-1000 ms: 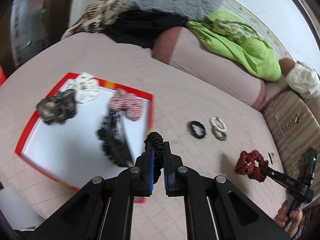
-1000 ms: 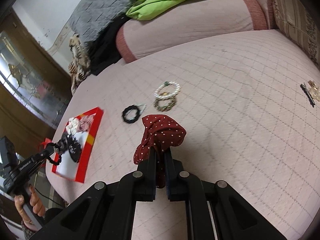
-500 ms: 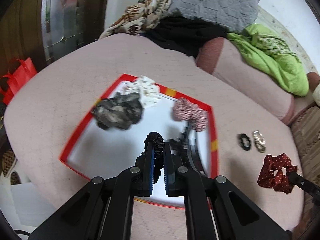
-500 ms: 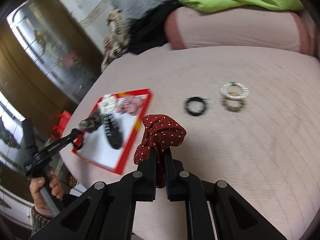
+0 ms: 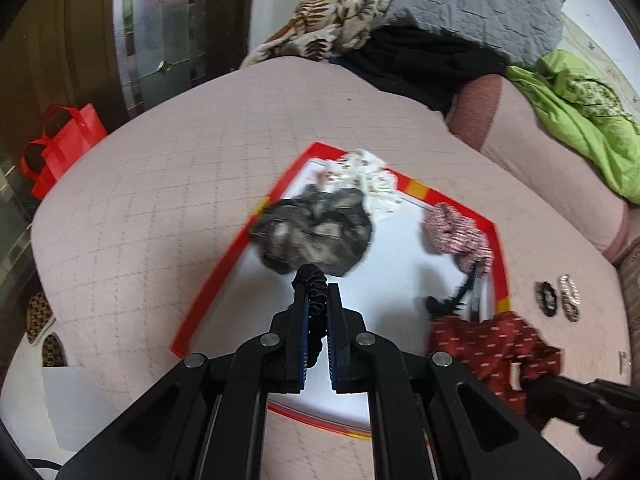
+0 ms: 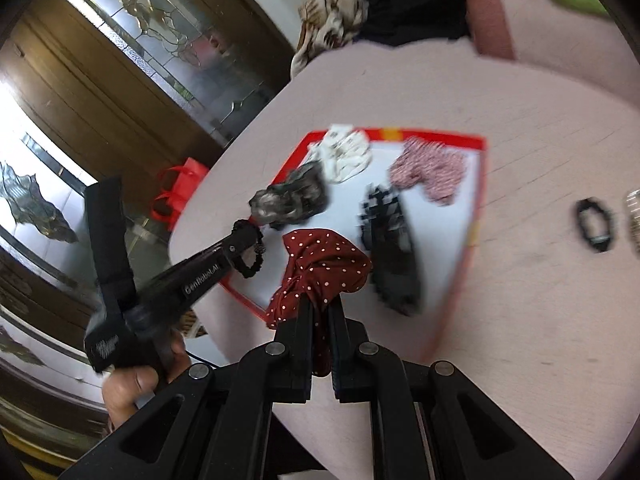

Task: Organize jewelry
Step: 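Carry hair tie and red polka-dot scrunchie over the tray, then open both tools to drop the hair tie and scrunchie into the tray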

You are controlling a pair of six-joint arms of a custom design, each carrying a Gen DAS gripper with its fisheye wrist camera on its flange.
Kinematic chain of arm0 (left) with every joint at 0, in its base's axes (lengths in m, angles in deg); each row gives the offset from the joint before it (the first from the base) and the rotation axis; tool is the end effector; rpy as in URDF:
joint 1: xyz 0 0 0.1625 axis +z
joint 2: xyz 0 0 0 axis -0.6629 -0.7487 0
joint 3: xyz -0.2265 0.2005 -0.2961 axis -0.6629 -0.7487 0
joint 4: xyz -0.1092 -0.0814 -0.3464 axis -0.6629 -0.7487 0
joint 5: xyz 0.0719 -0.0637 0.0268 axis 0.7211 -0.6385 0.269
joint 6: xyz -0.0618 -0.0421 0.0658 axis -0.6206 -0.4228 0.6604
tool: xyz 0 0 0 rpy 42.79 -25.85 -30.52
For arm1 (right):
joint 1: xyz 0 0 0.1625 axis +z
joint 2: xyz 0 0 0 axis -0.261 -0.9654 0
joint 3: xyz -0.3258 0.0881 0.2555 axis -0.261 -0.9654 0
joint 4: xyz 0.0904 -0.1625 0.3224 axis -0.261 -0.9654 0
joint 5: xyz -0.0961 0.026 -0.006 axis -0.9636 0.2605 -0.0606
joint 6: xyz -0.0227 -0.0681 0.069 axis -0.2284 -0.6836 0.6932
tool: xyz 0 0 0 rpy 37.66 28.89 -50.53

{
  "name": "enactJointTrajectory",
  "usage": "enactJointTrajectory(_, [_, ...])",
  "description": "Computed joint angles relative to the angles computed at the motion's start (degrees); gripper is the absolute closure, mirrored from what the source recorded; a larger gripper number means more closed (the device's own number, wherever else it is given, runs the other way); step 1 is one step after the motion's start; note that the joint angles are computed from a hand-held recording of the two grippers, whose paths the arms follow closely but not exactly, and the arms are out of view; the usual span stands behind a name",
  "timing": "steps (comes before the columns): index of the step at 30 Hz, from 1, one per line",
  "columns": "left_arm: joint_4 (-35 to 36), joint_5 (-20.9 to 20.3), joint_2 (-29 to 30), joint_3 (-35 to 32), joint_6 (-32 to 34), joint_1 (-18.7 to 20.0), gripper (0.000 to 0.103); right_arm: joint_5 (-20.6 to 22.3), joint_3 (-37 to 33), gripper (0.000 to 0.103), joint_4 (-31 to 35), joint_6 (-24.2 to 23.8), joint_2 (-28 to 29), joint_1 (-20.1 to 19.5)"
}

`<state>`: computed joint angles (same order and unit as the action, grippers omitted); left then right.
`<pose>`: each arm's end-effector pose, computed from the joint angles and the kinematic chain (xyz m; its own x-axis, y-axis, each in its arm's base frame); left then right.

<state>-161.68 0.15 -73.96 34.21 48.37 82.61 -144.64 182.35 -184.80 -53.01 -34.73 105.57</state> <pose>-0.4051 -0.6266 0.0652 -0.7915 0.1172 -0.5999 0.4370 0.7947 -0.4213 0.1190 -0.5503 0.3359 -0.9677 -0.0498 0.2472 -0.1759 0.8357 -0.5202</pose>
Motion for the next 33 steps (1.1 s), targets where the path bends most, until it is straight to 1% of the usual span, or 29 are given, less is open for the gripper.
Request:
enactJointTrajectory(2, [0.52, -0.10, 0.09, -0.33, -0.71, 0.54, 0.096, -0.18, -1.48, 0.095, 0.68, 0.92, 2.66, -0.65])
enactJointTrajectory(5, [1.38, -1.06, 0.27, -0.95, -1.83, 1.36, 0.096, -2.01, -2.30, 0.095, 1.29, 1.50, 5.23, -1.48])
enactJointTrajectory(10, [3.51, -1.38, 1.11, -2.28, -2.81, 1.90, 0.096, -3.27, -2.22, 0.095, 1.69, 1.65, 6.54, -2.34])
enactJointTrajectory(15, [6.69, 1.69, 2.11, -3.13, -4.10, 1.39, 0.096, -4.85, -1.96, 0.093, 0.75, 0.88, 6.59, -1.78])
enactJointTrajectory(18, [6.79, 2.82, 2.29, -2.76, -4.32, 1.08, 0.095, -5.58, -1.62, 0.092, 0.14, 0.18, 6.44, -1.30])
enactJointTrajectory(19, [6.58, 3.27, 2.30, -2.52, -4.12, 0.91, 0.095, -5.70, -1.49, 0.086, 0.04, 0.01, 6.24, -1.17])
enactJointTrajectory(20, [6.07, 3.67, 2.31, -2.27, -3.74, 0.75, 0.092, -5.90, -1.30, 0.082, -0.35, -0.16, 6.11, -1.03])
enactJointTrajectory(21, [5.40, 4.01, 2.30, -1.99, -3.41, 0.57, 0.082, -6.10, -1.18, 0.071, -0.98, -0.24, 6.13, -0.85])
enactJointTrajectory(22, [4.68, 4.27, 2.28, -1.76, -3.06, 0.44, 0.076, -6.17, -0.93, 0.061, -1.63, -0.23, 5.99, -0.68])
enactJointTrajectory(23, [3.46, 4.57, 2.18, -1.28, -2.59, 0.26, 0.065, -6.20, -0.51, 0.058, -2.24, -0.24, 5.63, -0.58])
enactJointTrajectory(24, [1.90, 5.04, 2.09, -0.78, -1.98, 0.05, 0.062, -6.31, -0.07, 0.055, -2.87, -0.21, 5.25, -0.46])
enactJointTrajectory(27, [-1.30, 5.98, 1.98, 0.24, -0.38, -0.47, 0.062, -5.91, 1.19, 0.054, -3.24, -0.28, 3.55, -0.38])
enactJointTrajectory(33, [-2.03, 6.68, 1.79, 1.08, -0.79, -0.86, 0.062, -5.97, 5.43, 0.050, -5.98, -0.88, -0.92, -0.74])
